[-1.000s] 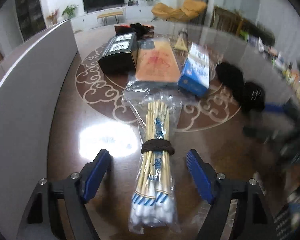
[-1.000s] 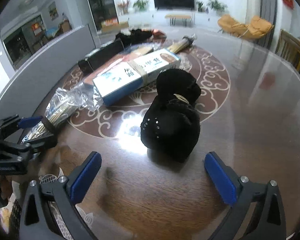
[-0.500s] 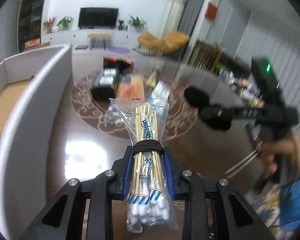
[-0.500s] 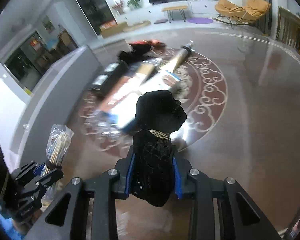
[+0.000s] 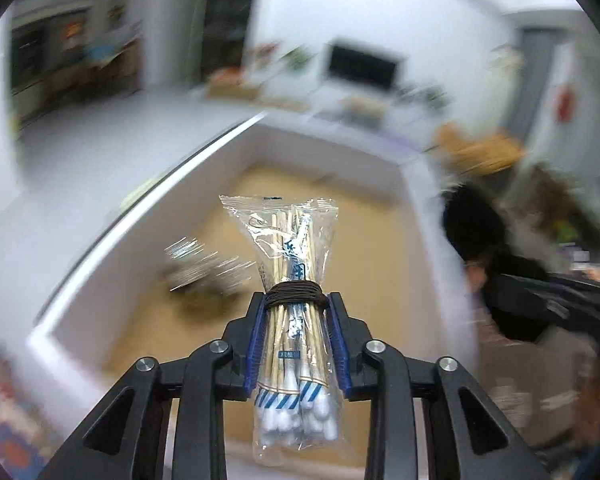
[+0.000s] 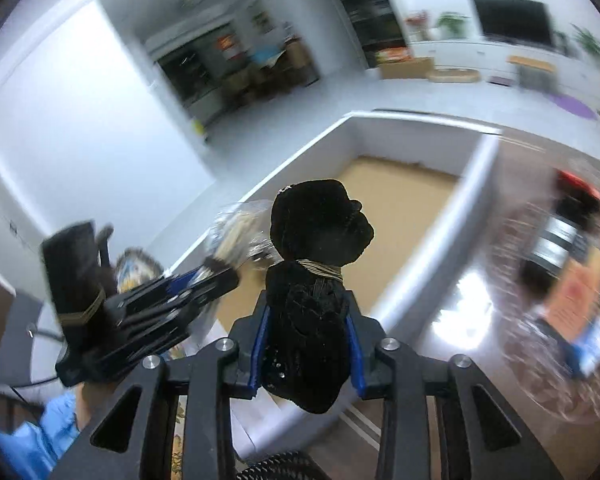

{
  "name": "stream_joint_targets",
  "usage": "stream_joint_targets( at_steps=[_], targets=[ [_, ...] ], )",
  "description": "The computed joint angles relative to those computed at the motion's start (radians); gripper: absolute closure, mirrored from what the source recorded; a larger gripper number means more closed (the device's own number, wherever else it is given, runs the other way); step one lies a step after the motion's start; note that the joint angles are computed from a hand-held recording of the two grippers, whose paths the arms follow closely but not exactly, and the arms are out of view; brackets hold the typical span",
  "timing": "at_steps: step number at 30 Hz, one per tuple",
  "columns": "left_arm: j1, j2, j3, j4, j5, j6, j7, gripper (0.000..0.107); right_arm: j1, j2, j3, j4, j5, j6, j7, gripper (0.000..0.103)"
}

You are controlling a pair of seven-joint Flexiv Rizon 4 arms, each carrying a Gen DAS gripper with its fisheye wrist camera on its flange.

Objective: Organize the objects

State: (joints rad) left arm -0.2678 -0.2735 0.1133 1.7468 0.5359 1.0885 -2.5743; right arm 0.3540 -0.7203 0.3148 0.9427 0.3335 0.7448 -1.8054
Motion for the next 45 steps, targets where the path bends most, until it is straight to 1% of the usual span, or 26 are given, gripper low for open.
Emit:
stream_joint_targets(
  at_steps=[1,2,3,4,5,7,8,9,10,11,13,15,16,18,19,21,23,24,26,27,30,33,35,36,40,45],
  targets=[
    [0.011,-0.009,-0.002,-0.002,-0.032,-0.058,0.015,0.049,0.03,-0.033,-0.011,-0.042,-0.03,-0.045,0.018,0.05],
    [0.017,-0.02,0.0,-0.008,-0.054,-0.108,0.01,0.039,0.054,-0.07,-0.02,-0.094,-0.056,-0.111,0.04,0.024],
    [0.015,-0.025,0.006,-0.008,-0.064,-0.145,-0.022,0.035,0.07,-0.09,-0.03,-0.12,-0.073,-0.142,0.057,0.014],
    [0.017,-0.024,0.007,0.0,-0.062,-0.139,-0.043,0.035,0.089,-0.096,-0.049,-0.115,-0.095,-0.138,0.073,0.014],
    [0.007,-0.016,0.015,0.01,-0.03,-0.119,-0.077,0.035,0.095,-0.085,-0.06,-0.086,-0.106,-0.106,0.076,0.014],
    [-0.025,0.0,0.027,0.007,0.048,-0.107,-0.165,0.03,0.089,-0.023,-0.074,0.044,-0.118,0.04,0.057,0.014],
    [-0.036,0.005,0.027,0.003,0.08,-0.1,-0.205,0.028,0.085,0.001,-0.08,0.095,-0.133,0.097,0.057,0.01],
    [-0.046,0.009,0.026,-0.003,0.115,-0.087,-0.245,0.026,0.081,0.034,-0.097,0.169,-0.152,0.18,0.062,0.004],
    [-0.054,0.01,0.022,-0.012,0.142,-0.076,-0.273,0.025,0.08,0.066,-0.124,0.25,-0.181,0.279,0.084,0.001],
    [-0.061,0.012,0.016,-0.019,0.167,-0.064,-0.296,0.024,0.078,0.089,-0.146,0.31,-0.205,0.347,0.109,0.0],
    [-0.076,0.003,-0.005,-0.052,0.2,-0.035,-0.31,0.024,0.08,0.127,-0.221,0.434,-0.266,0.477,0.184,0.0],
    [-0.087,-0.025,-0.028,-0.101,0.212,0.005,-0.28,0.024,0.106,0.155,-0.343,0.556,-0.347,0.56,0.3,0.0],
    [-0.105,-0.02,-0.03,-0.102,0.221,0.016,-0.276,0.024,0.114,0.158,-0.395,0.594,-0.381,0.571,0.35,0.0],
    [-0.118,-0.055,-0.057,-0.156,0.2,0.056,-0.213,0.023,0.125,0.175,-0.492,0.682,-0.442,0.547,0.469,0.0],
    [-0.124,-0.078,-0.07,-0.181,0.176,0.081,-0.176,0.02,0.107,0.174,-0.499,0.698,-0.442,0.542,0.488,0.0],
    [-0.115,-0.138,-0.124,-0.234,0.098,0.136,-0.055,0.012,0.057,0.176,-0.497,0.73,-0.434,0.509,0.537,0.0],
    [-0.114,-0.201,-0.179,-0.295,0.031,0.149,0.07,0.007,0.012,0.162,-0.489,0.712,-0.443,0.445,0.572,0.0],
    [-0.115,-0.252,-0.216,-0.348,-0.006,0.124,0.157,0.007,0.0,0.155,-0.488,0.703,-0.456,0.42,0.589,0.0],
    [-0.139,-0.332,-0.238,-0.435,-0.044,0.065,0.264,0.007,-0.026,0.136,-0.476,0.685,-0.483,0.398,0.609,0.0],
    [-0.151,-0.357,-0.234,-0.461,-0.056,0.045,0.294,0.007,-0.034,0.134,-0.471,0.686,-0.499,0.398,0.62,0.0],
    [-0.182,-0.486,-0.219,-0.603,-0.114,-0.062,0.39,0.007,-0.063,0.119,-0.443,0.676,-0.535,0.406,0.645,0.0],
    [-0.199,-0.563,-0.176,-0.678,-0.162,-0.097,0.406,0.007,-0.101,0.105,-0.402,0.672,-0.559,0.432,0.659,0.0],
    [-0.202,-0.594,-0.143,-0.7,-0.192,-0.096,0.397,0.007,-0.113,0.109,-0.392,0.688,-0.589,0.456,0.681,0.0],
    [-0.209,-0.615,-0.119,-0.727,-0.206,-0.117,0.388,0.007,-0.12,0.106,-0.388,0.691,-0.604,0.472,0.69,0.0],
    [-0.237,-0.664,-0.04,-0.789,-0.252,-0.18,0.383,0.007,-0.121,0.098,-0.399,0.714,-0.663,0.545,0.742,0.0],
    [-0.234,-0.689,-0.016,-0.809,-0.304,-0.232,0.404,0.007,-0.133,0.097,-0.387,0.714,-0.692,0.548,0.767,0.0]
  ],
)
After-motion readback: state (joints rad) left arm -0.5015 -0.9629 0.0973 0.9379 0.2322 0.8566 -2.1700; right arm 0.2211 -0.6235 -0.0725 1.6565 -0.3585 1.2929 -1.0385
